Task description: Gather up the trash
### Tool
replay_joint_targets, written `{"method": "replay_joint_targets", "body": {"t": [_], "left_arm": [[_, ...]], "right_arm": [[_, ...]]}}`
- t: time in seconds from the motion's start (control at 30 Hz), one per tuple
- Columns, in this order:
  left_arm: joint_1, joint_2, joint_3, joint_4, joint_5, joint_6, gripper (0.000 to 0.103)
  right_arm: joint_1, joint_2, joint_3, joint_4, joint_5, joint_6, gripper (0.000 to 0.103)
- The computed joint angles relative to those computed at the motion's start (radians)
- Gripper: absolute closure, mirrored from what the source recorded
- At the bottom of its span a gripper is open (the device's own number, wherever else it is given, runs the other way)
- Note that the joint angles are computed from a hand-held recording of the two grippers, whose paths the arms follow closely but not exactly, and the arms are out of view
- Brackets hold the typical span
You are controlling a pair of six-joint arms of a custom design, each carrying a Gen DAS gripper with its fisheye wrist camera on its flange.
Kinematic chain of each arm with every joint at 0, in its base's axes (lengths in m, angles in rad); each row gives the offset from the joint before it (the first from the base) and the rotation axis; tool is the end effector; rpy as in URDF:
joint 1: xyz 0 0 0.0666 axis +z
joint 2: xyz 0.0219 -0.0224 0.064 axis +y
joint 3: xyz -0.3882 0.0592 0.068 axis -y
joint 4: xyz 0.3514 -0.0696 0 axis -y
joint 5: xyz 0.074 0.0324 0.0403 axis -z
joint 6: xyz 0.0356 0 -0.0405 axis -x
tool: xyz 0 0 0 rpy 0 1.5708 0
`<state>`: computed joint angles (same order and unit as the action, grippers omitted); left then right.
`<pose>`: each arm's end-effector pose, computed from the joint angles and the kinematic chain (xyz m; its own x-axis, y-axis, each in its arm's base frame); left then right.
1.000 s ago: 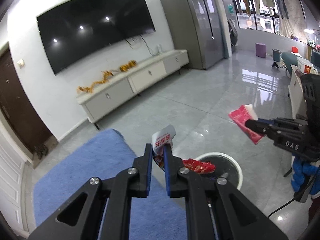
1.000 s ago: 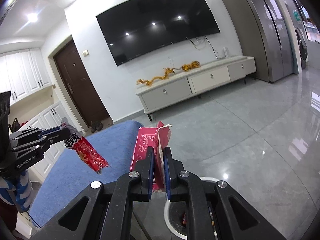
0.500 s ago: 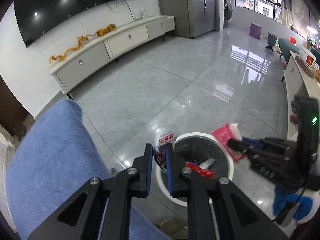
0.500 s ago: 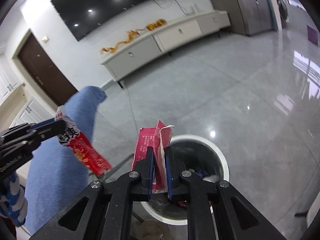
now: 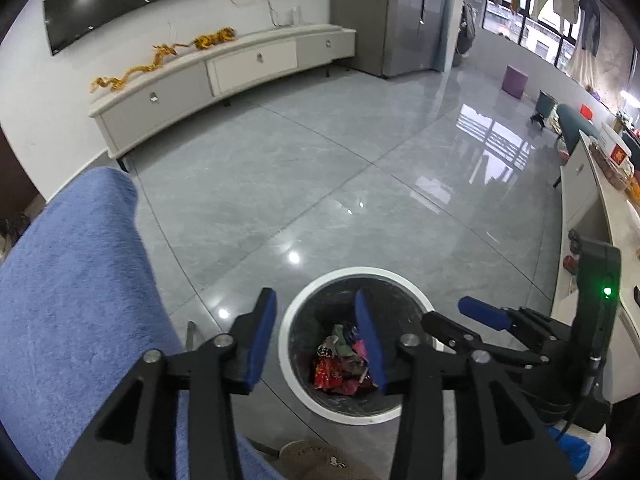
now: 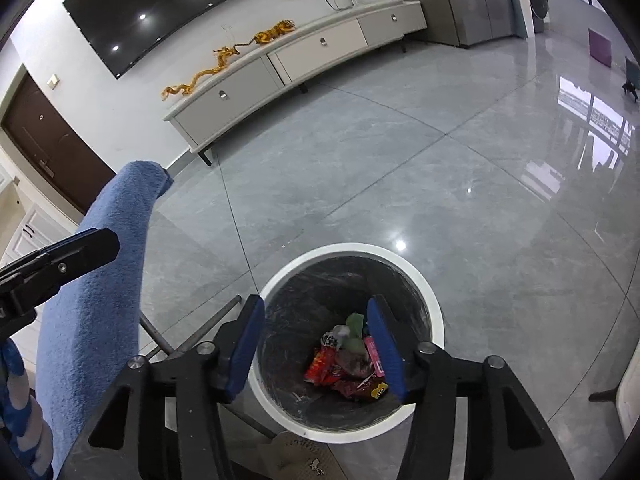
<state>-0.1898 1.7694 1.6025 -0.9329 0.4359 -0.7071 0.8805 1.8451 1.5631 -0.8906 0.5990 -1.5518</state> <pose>0.5468 -0.1208 0.3446 -0.4320 0.6826 -0.5894 0.8416 0.5401 0.0087 0.3787 0.4264 0.2927 -0.5087 0.6809 -0.5270 0.5774 0.7238 0.3778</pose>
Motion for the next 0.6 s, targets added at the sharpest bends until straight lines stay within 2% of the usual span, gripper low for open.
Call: {"method": "replay_joint_targets", "body": {"t": [0.03, 0.1, 0.4, 0.5, 0.6], "left_arm": [[0.01, -0.01, -0.007, 0.012, 0.007, 0.012, 0.046], [0.03, -0.029, -0.019, 0.039, 0.02, 0.04, 0.041], [0.124, -0.114, -0.071, 0.142, 0.042, 0.097, 0.04], [0.162, -0.144, -0.088, 0.188, 0.053, 0.107, 0.031], [0.207, -0.179, -0.117, 0.246, 0.07, 0.114, 0.03]], "right_arm": [[0.003, 0.004, 0.017, -0.015, 0.008, 0.002, 0.048], [0.013, 0.019, 0.065, -0.061, 0.027, -0.002, 0.045], [0.067, 0.124, 0.366, -0.285, 0.14, 0.057, 0.027], [0.09, 0.173, 0.493, -0.359, 0.185, 0.089, 0.025], [0.112, 0.233, 0.637, -0.444, 0.225, 0.115, 0.023]]}}
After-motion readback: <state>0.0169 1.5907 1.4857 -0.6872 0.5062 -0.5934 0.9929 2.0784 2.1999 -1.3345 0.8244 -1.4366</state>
